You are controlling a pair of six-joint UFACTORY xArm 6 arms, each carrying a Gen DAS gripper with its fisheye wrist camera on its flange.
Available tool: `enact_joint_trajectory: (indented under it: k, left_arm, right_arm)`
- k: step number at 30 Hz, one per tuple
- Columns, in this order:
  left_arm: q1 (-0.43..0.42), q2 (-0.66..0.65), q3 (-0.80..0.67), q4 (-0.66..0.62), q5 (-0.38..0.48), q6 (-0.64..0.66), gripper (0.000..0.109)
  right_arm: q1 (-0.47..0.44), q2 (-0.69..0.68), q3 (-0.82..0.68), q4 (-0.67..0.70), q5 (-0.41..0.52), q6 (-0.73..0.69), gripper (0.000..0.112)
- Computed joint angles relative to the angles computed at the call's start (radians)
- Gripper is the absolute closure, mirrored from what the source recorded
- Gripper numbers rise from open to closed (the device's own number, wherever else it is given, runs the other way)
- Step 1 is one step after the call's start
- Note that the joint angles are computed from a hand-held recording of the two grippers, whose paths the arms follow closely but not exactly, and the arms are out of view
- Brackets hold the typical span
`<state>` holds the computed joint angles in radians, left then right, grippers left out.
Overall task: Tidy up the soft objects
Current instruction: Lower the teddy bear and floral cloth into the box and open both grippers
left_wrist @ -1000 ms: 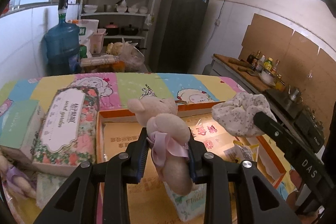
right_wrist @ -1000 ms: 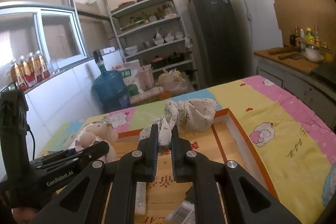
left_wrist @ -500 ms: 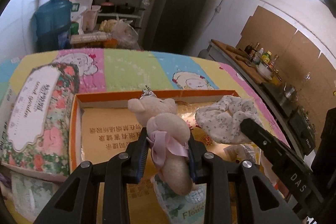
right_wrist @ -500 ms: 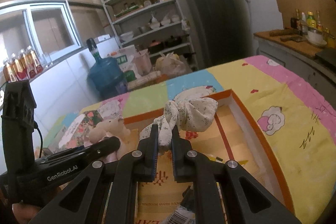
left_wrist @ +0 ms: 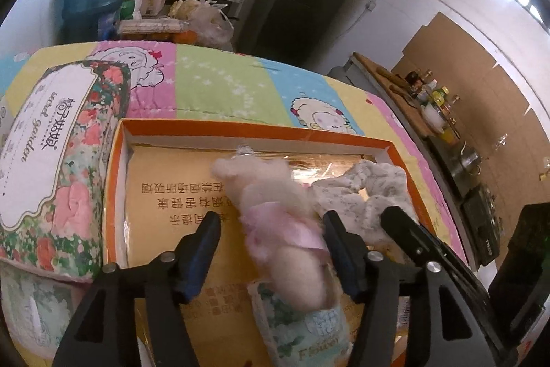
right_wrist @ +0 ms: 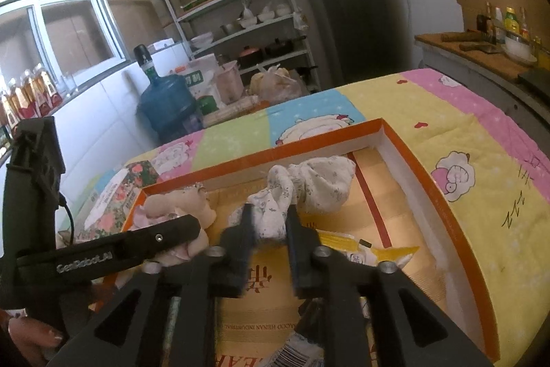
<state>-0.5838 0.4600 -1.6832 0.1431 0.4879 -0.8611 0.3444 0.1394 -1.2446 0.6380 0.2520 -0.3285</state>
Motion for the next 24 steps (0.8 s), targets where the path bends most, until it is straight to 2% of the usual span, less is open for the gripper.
enact_joint_trajectory:
  k: [2, 4, 7, 15, 24]
  left_arm:
    - [-0.008, -0.006, 0.001, 0.050, -0.001, -0.029, 0.039]
    - [-0.013, -0.018, 0.005, 0.136, 0.010, -0.090, 0.031]
    - [-0.017, -0.043, 0.031, 0.202, -0.003, -0.139, 0.023]
    - [-0.025, -0.103, 0.094, 0.291, -0.011, -0.204, 0.023]
    - [-0.041, -0.181, 0.169, 0.407, -0.015, -0.295, 0.023]
  right_arm:
    - [-0.002, -0.007, 0.006, 0.005, -0.001, 0.005, 0.066]
    - [-0.002, -0.012, 0.012, 0.006, -0.006, 0.010, 0.064]
    - [-0.002, -0.024, 0.026, 0.011, -0.015, 0.012, 0.061]
    - [0.015, -0.070, 0.067, 0.014, -0.044, 0.009, 0.060]
    - [0.030, -0.147, 0.138, -0.084, -0.085, 0.096, 0.060]
